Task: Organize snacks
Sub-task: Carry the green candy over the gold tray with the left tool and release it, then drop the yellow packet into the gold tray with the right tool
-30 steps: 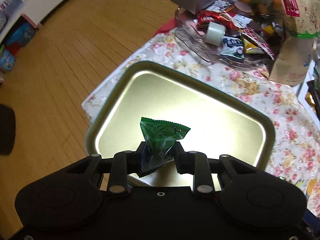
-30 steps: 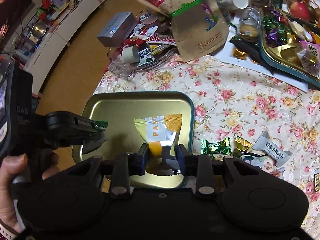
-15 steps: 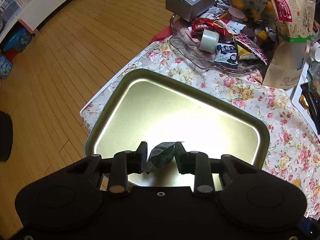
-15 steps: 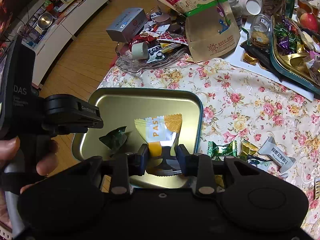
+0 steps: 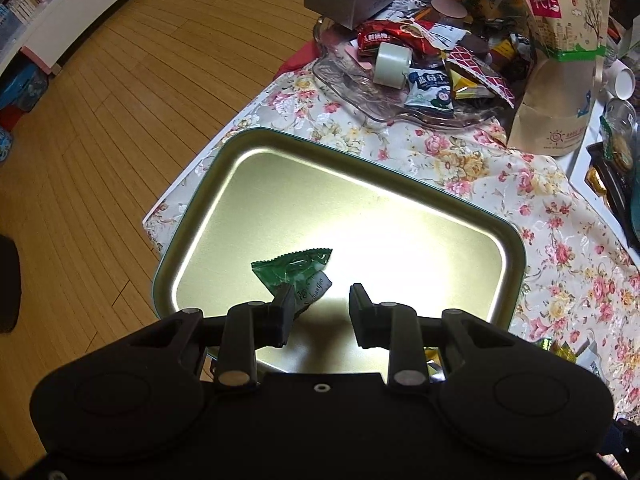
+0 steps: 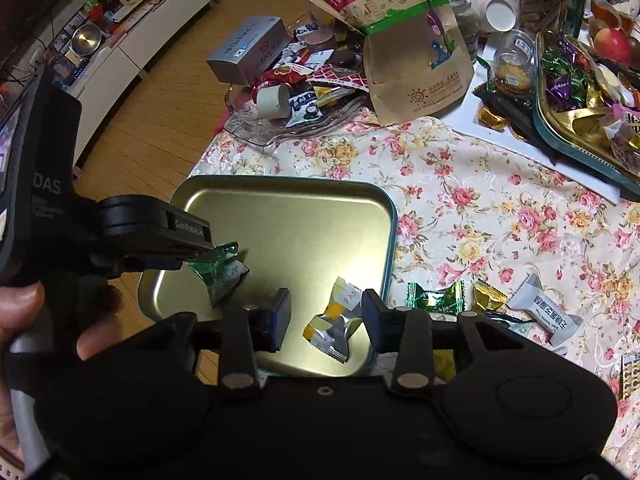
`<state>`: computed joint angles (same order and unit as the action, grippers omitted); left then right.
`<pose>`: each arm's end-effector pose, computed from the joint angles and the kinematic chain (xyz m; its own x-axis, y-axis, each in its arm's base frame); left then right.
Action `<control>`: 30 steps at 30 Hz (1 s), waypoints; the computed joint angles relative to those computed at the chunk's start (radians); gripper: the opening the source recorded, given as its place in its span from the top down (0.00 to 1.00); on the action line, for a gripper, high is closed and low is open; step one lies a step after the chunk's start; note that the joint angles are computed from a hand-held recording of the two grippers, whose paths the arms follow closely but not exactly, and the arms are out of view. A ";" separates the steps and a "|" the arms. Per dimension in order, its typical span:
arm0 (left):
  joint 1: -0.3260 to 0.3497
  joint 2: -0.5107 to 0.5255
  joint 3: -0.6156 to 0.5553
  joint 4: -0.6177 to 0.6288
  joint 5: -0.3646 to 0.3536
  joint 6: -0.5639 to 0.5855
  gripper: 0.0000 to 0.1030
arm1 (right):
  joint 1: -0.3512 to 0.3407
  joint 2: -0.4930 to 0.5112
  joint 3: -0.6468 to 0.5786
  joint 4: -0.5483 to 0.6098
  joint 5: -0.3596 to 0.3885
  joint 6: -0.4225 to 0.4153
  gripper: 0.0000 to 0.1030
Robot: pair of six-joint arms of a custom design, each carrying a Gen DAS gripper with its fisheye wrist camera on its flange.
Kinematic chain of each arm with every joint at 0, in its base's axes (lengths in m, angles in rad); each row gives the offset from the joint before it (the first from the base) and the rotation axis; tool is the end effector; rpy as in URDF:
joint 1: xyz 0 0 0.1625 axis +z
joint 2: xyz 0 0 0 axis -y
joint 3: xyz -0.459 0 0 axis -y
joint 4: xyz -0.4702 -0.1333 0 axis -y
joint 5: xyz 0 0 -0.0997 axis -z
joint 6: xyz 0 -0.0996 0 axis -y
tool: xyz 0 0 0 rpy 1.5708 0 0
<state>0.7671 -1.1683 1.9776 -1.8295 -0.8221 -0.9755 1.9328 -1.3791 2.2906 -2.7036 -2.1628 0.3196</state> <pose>-0.2571 -0.5272 0.1301 -0.6493 -0.0554 -0.7585 0.1353 0.9730 -0.1869 0.2465 -0.4315 0.1827 -0.8865 0.1164 0.4479 -0.0706 0.9225 -0.3794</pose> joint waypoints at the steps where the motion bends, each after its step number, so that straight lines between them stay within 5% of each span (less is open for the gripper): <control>1: -0.001 0.003 -0.001 0.000 -0.003 0.007 0.62 | 0.001 -0.001 0.000 0.006 -0.005 0.005 0.59; 15: -0.027 0.043 -0.007 -0.059 -0.063 0.100 0.62 | -0.041 -0.065 0.026 0.107 -0.039 0.122 0.59; 30: -0.116 0.159 0.009 -0.222 -0.236 0.261 0.62 | -0.153 -0.291 0.096 0.217 -0.074 0.247 0.59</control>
